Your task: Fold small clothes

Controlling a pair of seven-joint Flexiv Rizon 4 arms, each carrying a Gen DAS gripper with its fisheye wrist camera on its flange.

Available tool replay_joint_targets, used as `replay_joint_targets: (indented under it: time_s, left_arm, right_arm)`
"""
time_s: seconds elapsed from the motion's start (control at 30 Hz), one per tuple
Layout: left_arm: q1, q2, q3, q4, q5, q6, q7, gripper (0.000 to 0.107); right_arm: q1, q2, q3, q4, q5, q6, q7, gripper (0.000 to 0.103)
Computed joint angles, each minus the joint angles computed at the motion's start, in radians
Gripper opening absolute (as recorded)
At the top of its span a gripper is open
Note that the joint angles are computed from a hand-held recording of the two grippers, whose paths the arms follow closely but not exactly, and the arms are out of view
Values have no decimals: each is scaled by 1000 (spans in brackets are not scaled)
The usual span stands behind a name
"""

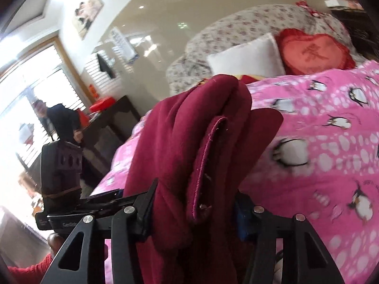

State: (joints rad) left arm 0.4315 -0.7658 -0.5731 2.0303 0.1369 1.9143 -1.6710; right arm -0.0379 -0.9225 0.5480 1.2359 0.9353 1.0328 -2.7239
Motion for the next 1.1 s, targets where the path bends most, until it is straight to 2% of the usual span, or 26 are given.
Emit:
replay_joint_targets:
  time_s: [0.17, 0.27, 0.33, 0.37, 0.4, 0.47, 0.5, 0.63, 0.67, 0.7, 0.83, 0.87, 0.9, 1.0, 1.03, 1.1]
  left_arm:
    - [62, 124, -10, 155, -10, -9, -59, 70]
    - [35, 169, 57, 237, -12, 34, -102, 70]
    - [-1, 158, 110, 251, -16, 17, -115, 70]
    - [-24, 154, 140, 251, -28, -7, -115, 70]
    - [-62, 148, 181, 260, -62, 11, -92, 70]
    - [-64, 144, 211, 276, 3, 80, -132, 70]
    - [-83, 162, 232, 291, -18, 96, -125, 70]
    - [-249, 224, 408, 320, -85, 185, -130, 70]
    - [-281, 228, 437, 315, -103, 181, -120, 70]
    - [-337, 229, 484, 307, -143, 170, -99, 70]
    - [-484, 187, 587, 263, -266, 135, -24, 70]
    - [-525, 169, 609, 235, -308, 116, -3, 70]
    - [-543, 154, 616, 221, -331, 113, 8, 70]
    - [-560, 129, 616, 199, -367, 120, 27, 71]
    - [-567, 125, 619, 190, -379, 114, 37, 71]
    - [-584, 119, 627, 183, -401, 107, 53, 71]
  right_arm:
    - [-11, 70, 19, 127, 26, -4, 8, 51]
    - [20, 66, -3, 153, 36, -6, 14, 53]
    - [111, 56, -79, 157, -47, 34, 110, 55]
    - [158, 50, -101, 183, -131, 119, 163, 57]
    - [176, 54, -114, 200, -150, 165, 177, 58]
    - [145, 69, -84, 217, -134, 168, 143, 58]
    - [118, 81, -53, 233, -129, 181, 122, 58]
    - [29, 98, 86, 271, -100, 321, -1, 58]
    - [4, 92, 131, 269, -89, 350, -53, 56]
    - [4, 89, 143, 265, -104, 359, -68, 51]
    - [92, 62, 100, 229, -232, 362, -2, 46]
    - [135, 46, 64, 210, -269, 367, 40, 45]
    - [185, 39, 14, 203, -304, 387, 88, 44]
    - [265, 5, -88, 183, -375, 414, 197, 41]
    - [266, -9, -96, 174, -391, 402, 220, 41]
    - [238, -38, -64, 155, -407, 393, 232, 41]
